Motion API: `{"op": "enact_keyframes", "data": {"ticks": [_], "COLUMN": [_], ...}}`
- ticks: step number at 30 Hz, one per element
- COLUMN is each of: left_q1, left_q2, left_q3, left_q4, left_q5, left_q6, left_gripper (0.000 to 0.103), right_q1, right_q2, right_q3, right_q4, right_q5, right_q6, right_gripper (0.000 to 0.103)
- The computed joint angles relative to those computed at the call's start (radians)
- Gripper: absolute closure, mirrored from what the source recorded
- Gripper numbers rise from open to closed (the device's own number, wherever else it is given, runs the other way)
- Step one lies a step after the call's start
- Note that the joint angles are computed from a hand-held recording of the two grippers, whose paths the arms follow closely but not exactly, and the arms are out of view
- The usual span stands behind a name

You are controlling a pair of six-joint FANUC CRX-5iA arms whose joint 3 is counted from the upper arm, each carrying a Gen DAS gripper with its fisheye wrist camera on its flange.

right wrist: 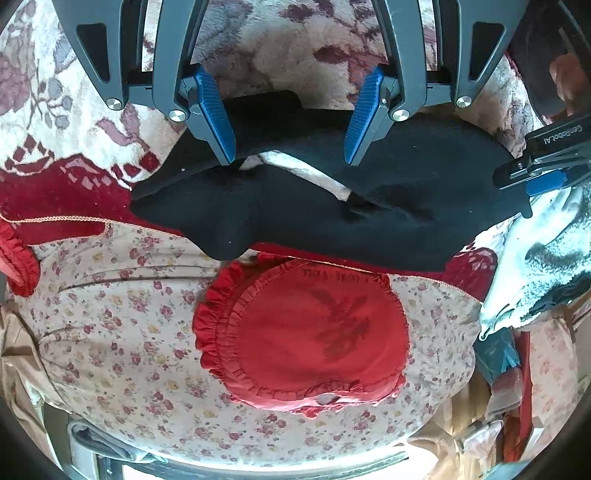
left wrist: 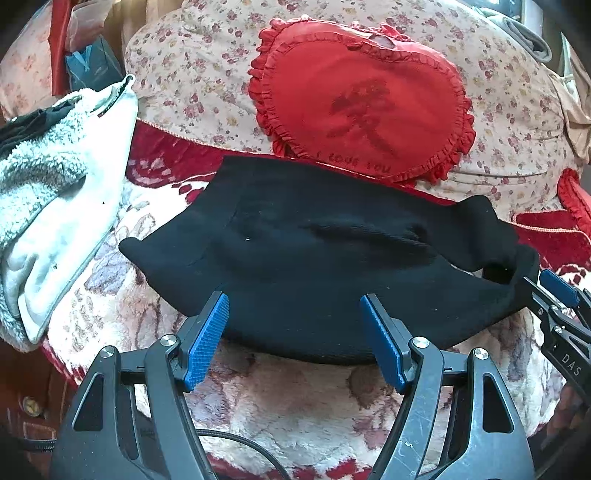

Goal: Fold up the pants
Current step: 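Move both grippers toward the black pants waistband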

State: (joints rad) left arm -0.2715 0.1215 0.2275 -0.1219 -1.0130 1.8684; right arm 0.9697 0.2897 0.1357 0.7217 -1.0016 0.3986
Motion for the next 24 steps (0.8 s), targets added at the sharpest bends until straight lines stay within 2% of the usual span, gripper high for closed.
{"op": "enact_keyframes", "data": {"ticks": [16,24], "left_q1": [0.040,0.109], "left_q2": [-0.010,-0.036], "left_q3": [-0.020,-0.063], "left_q4": [-0.012,0.037], "left_q5": [-0.018,-0.029], "left_q6": [0.016,0.011], "left_gripper": [0.029,0.029], "right_q1": [0.013,0.025], "right_q2": [0.033,0.053], "right_q3": [0.037,0.081], "right_q4": [-0.041,-0.132], "right_q5": [0.066,0.119], "right_q6": [0.072,0.184], "right_gripper": [0.044,0.044]}}
